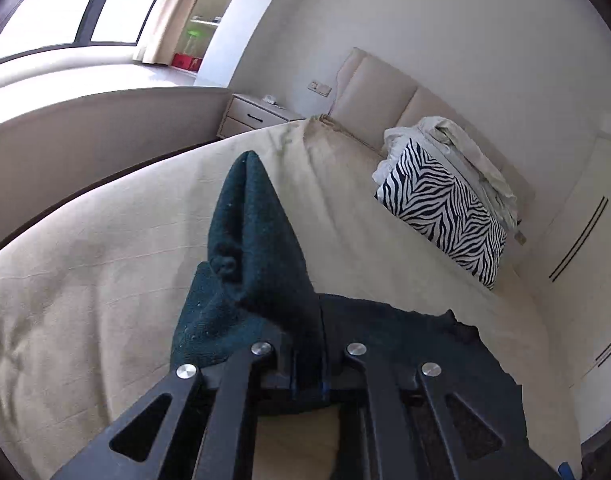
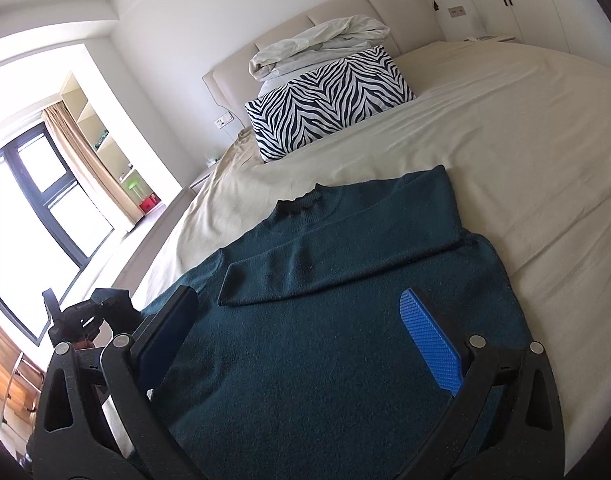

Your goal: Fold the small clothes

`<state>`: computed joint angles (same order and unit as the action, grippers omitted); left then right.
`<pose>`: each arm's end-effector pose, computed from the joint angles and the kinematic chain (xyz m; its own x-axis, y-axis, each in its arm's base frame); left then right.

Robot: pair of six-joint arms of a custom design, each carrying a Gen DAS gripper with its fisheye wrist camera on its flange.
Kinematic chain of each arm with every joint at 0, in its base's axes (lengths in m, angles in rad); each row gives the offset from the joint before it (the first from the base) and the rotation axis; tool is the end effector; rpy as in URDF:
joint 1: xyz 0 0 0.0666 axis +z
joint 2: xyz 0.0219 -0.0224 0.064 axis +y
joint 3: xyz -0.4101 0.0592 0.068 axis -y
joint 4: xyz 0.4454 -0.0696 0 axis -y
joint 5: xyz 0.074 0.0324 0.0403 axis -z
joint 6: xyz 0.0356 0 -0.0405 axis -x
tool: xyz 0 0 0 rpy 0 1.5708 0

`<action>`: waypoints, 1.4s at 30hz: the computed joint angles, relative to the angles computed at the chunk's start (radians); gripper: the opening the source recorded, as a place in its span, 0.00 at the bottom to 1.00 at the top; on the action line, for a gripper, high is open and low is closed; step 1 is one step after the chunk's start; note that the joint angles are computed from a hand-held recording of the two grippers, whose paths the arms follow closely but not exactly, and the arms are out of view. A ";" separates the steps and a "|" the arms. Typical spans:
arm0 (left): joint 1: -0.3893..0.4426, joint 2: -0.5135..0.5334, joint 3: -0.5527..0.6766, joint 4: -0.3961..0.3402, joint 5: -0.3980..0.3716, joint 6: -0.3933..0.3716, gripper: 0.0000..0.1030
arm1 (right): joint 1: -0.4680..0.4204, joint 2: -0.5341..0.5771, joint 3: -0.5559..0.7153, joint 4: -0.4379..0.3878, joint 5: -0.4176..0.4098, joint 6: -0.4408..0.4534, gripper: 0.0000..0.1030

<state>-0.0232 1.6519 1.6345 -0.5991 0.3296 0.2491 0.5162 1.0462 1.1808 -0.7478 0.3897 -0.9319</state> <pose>0.6555 -0.0271 0.4637 -0.6307 -0.2187 -0.7446 0.1346 0.9141 -0.3825 0.3583 0.1873 0.5177 -0.4481 0.5995 -0.6632 0.2907 0.7992 0.5261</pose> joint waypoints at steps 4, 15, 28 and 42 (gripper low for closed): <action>-0.208 -0.044 -0.080 -0.004 -0.136 -0.304 0.09 | -0.046 0.006 -0.027 0.006 -0.097 -0.036 0.99; -0.271 -0.063 -0.185 -0.022 -0.148 -0.477 0.76 | -0.208 0.173 -0.025 0.160 -0.530 -0.190 0.87; -0.184 -0.020 -0.122 -0.200 0.086 -0.367 0.78 | -0.158 0.585 0.341 0.071 -0.724 -0.157 0.54; -0.048 -0.024 -0.095 -0.083 0.232 -0.049 0.70 | -0.153 0.583 0.530 -0.173 -0.477 0.145 0.06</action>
